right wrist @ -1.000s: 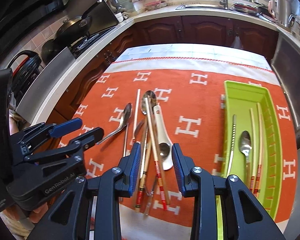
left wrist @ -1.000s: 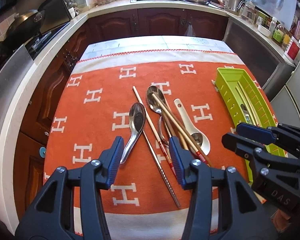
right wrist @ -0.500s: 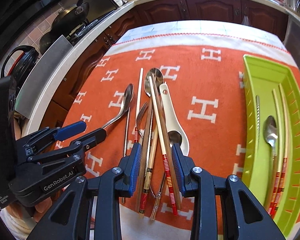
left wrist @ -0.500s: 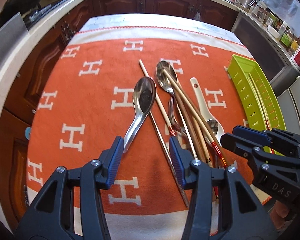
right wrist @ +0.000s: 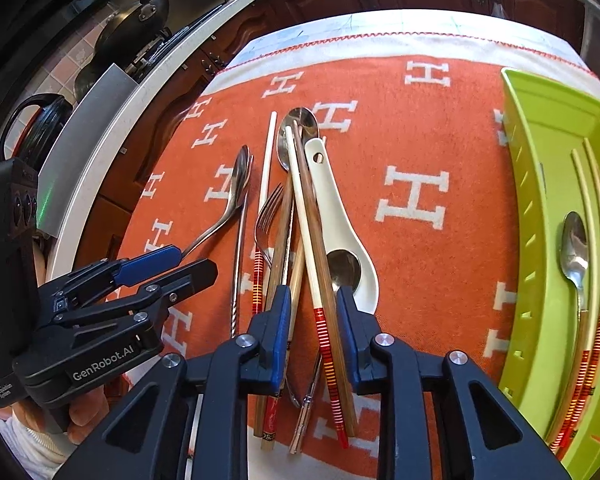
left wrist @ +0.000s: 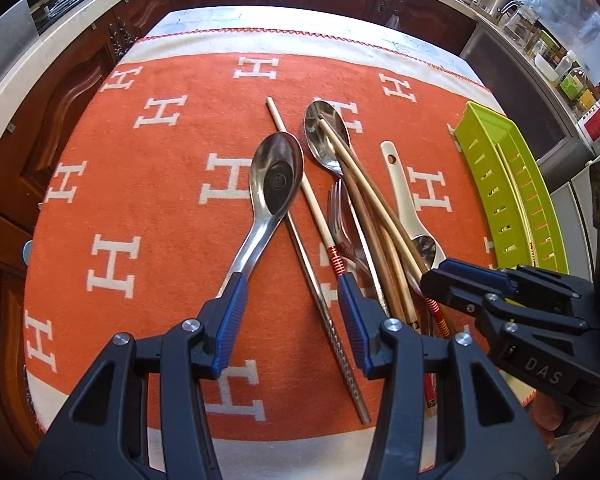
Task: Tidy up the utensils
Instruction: 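Grasp a wooden chopstick with the right tool while the left tool grasps a dark brown chopstick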
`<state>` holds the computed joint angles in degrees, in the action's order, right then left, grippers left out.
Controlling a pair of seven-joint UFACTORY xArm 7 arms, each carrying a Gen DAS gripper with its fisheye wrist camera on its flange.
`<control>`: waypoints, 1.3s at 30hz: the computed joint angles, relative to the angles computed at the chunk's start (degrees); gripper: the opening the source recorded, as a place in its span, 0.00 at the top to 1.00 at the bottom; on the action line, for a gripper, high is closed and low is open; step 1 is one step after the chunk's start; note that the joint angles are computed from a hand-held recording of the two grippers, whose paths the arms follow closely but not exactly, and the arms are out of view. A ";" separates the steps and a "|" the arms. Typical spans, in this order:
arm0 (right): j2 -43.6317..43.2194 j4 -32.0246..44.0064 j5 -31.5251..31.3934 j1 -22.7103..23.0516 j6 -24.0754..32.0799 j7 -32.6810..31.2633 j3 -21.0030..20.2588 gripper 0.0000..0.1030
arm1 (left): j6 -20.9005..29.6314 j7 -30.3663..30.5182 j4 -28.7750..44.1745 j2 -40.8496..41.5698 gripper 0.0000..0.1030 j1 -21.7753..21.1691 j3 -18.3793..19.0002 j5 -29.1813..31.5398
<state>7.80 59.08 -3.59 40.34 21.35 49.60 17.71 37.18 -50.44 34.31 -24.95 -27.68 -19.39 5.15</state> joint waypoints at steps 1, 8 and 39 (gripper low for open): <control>0.09 -0.04 0.04 0.05 -0.14 0.05 0.03 0.77 | -0.09 0.12 0.00 0.05 0.58 -0.01 0.09 -0.03; 1.41 0.16 3.19 -0.66 -1.55 -3.55 0.50 0.80 | -1.34 0.36 -0.99 -0.32 0.58 -0.06 1.05 -1.47; -3.91 -6.88 7.05 -1.34 -9.66 -4.95 0.68 0.94 | -6.68 6.91 1.17 3.76 0.64 -2.83 2.81 -10.05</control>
<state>3.89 52.19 3.47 39.00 11.69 44.65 18.39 30.50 -43.53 35.48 -21.19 -30.52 -16.58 -4.90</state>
